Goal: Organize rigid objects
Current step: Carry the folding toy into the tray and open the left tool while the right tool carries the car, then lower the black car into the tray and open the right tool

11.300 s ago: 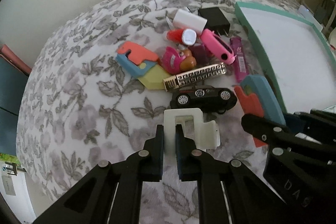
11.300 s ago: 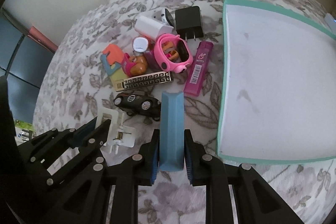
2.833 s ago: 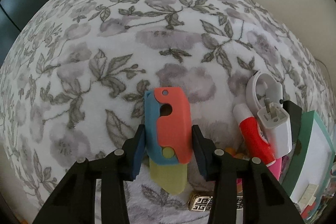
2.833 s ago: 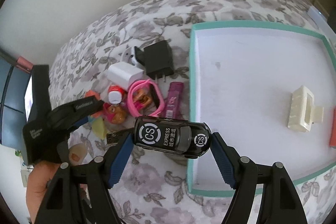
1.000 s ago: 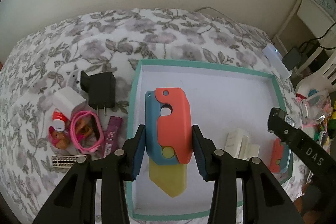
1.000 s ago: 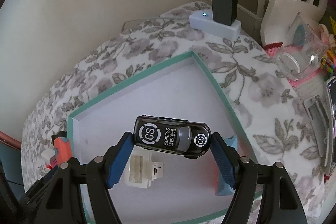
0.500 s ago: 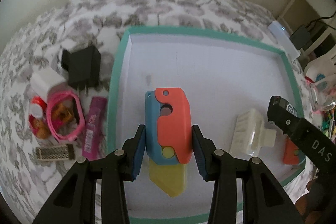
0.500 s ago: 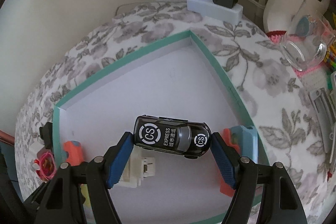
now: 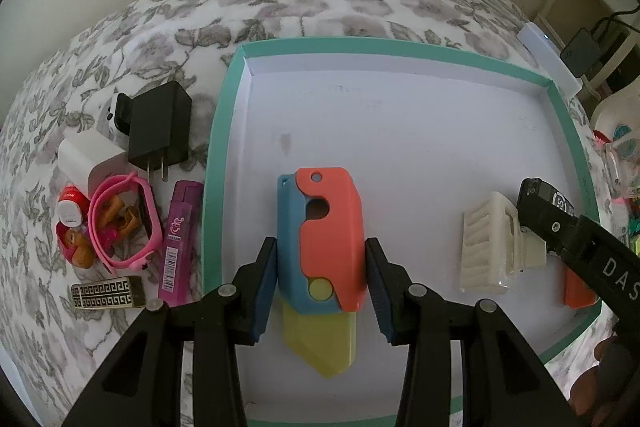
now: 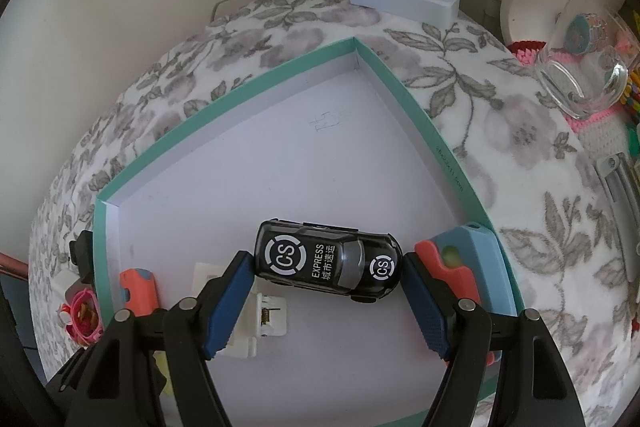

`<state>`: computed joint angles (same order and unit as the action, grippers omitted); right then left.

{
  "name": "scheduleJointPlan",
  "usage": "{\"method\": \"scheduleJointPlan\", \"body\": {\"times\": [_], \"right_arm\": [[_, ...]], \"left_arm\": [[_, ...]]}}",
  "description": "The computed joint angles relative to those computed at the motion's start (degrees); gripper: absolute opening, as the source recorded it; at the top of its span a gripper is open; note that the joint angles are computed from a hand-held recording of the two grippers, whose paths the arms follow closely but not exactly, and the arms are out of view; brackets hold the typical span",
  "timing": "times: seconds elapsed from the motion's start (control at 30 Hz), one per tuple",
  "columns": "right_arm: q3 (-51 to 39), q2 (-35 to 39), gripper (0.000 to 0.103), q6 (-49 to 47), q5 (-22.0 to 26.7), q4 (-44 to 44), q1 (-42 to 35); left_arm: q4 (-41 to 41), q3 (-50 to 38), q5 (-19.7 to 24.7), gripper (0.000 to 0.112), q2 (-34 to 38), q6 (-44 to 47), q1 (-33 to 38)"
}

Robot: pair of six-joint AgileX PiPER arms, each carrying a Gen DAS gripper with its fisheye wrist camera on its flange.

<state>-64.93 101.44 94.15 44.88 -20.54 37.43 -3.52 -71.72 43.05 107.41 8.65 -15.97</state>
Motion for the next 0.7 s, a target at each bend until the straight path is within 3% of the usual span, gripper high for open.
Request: {"method": "scheduleJointPlan", "body": {"times": [0.2,0.27,0.43,0.6,0.7], "right_arm": [[0.05,-0.06,0.077,-0.17,-0.21,0.18,-0.14],[0.08,-0.05,0.078,-0.24,-0.42,0.34,-0.29],[0.43,-0.53,0.078,-1.21,-1.08,2.1,-1.04],[-1.11,-2.24,0.078,0.34,2.56,-0.36,-0.18],[-2.04,-3.61,0.079,1.17,4.48,-2.0,0.49]], "left_arm": [[-0.06,-0.57,0.83,0.05,0.24,0.03,0.08],[-0.23,-0.68,1.01,0.064,0.27,0.07,0.23],[-0.52,-0.53,0.92,0.065,-0.69,0.25,0.56],[-2.41,-0.9,1.24,0.066,-2.82,1.99,1.35],[-2.87,-1.3,1.38,0.079,-4.21,2.36,1.79]]}}
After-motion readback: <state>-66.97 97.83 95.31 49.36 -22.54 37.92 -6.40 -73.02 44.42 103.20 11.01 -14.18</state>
